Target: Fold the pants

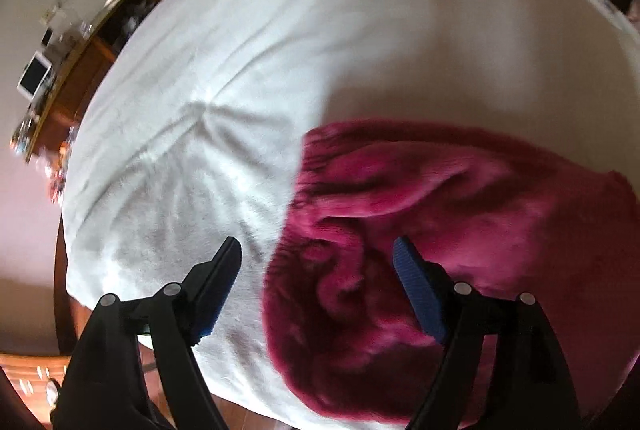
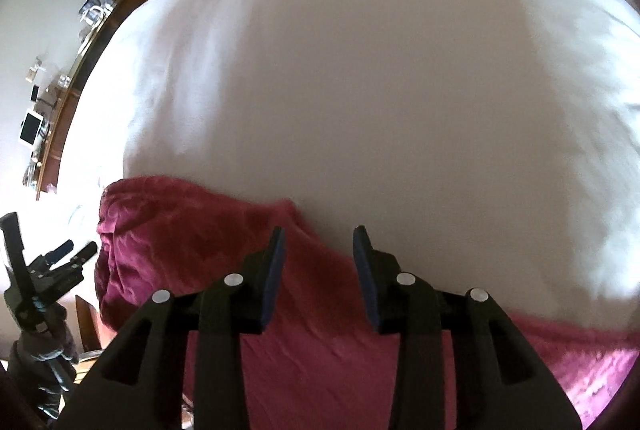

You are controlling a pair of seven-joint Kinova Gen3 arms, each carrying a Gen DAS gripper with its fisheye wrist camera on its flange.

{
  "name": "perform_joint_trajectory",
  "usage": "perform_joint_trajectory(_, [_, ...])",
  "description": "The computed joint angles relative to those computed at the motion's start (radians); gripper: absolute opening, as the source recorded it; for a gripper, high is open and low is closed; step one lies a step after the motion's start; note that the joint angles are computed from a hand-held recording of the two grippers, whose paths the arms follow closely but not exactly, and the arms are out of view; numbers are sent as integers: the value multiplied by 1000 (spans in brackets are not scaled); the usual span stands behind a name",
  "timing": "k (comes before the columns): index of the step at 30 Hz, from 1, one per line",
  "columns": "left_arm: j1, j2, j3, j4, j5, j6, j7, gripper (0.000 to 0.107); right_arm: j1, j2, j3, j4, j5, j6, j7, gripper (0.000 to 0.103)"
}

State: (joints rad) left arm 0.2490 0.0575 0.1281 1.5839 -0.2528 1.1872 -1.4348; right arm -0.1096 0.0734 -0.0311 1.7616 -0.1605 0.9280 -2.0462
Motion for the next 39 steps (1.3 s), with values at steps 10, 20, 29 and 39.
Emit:
perform_joint_trajectory(10, [215,-48,155,6,-20,71,107,78,90,-341,47,253,61,88,-89,36])
perform_joint_trajectory(20, [500,14,281,-51,-60,156,313,78,262,-664,255,336,160,325,53,37])
perform_joint_trajectory(29, [720,82,290,-95,-121,200,472,78,361,-797,496,292,319,446,236,37])
perform_joint_trajectory(39, [855,129,278,-169,-173,295,574,78,307,-746,818,258,394,364,407,37])
